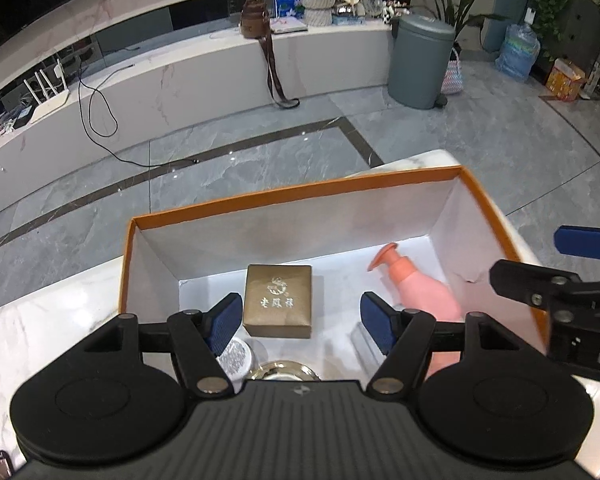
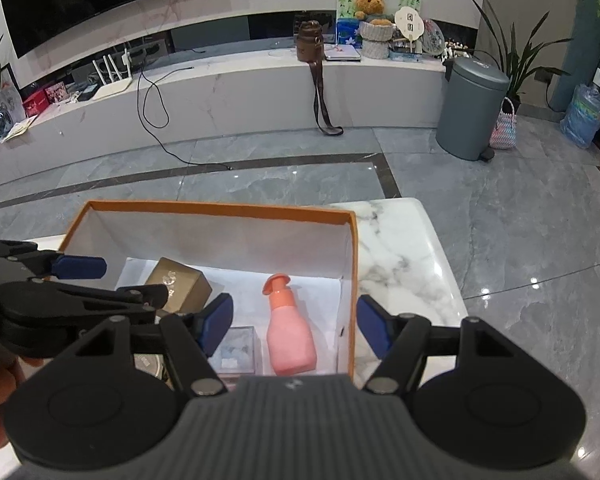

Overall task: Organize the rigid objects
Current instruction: 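Open both tools to release the cube and bottle inside the box, then withdraw both tools from the box back toward the table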

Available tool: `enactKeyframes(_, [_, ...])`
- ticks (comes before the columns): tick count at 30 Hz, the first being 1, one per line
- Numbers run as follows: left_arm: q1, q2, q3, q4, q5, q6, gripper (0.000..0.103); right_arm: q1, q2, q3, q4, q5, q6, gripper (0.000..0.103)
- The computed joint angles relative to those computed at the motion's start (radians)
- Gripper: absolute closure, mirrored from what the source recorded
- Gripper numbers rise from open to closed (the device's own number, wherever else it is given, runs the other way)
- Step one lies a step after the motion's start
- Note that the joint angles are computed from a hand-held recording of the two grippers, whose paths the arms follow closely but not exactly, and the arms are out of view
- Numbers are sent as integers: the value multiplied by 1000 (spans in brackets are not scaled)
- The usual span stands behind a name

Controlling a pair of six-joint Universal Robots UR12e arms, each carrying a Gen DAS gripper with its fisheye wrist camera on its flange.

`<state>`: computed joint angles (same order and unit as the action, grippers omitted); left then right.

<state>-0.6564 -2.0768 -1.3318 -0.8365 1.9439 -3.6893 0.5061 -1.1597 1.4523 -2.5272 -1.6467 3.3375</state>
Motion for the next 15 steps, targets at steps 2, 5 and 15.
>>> enactKeyframes(2, [-8, 10, -5, 4, 9, -3, 23, 1, -16, 13, -8, 0, -7, 35])
enactKeyframes(5, [-21, 24, -12, 11, 24, -9, 23, 2, -40, 31, -22, -2, -17, 35])
enactKeyframes(15, [-62, 100, -87, 49, 75, -64, 23, 16, -118, 99, -60, -18, -25, 35])
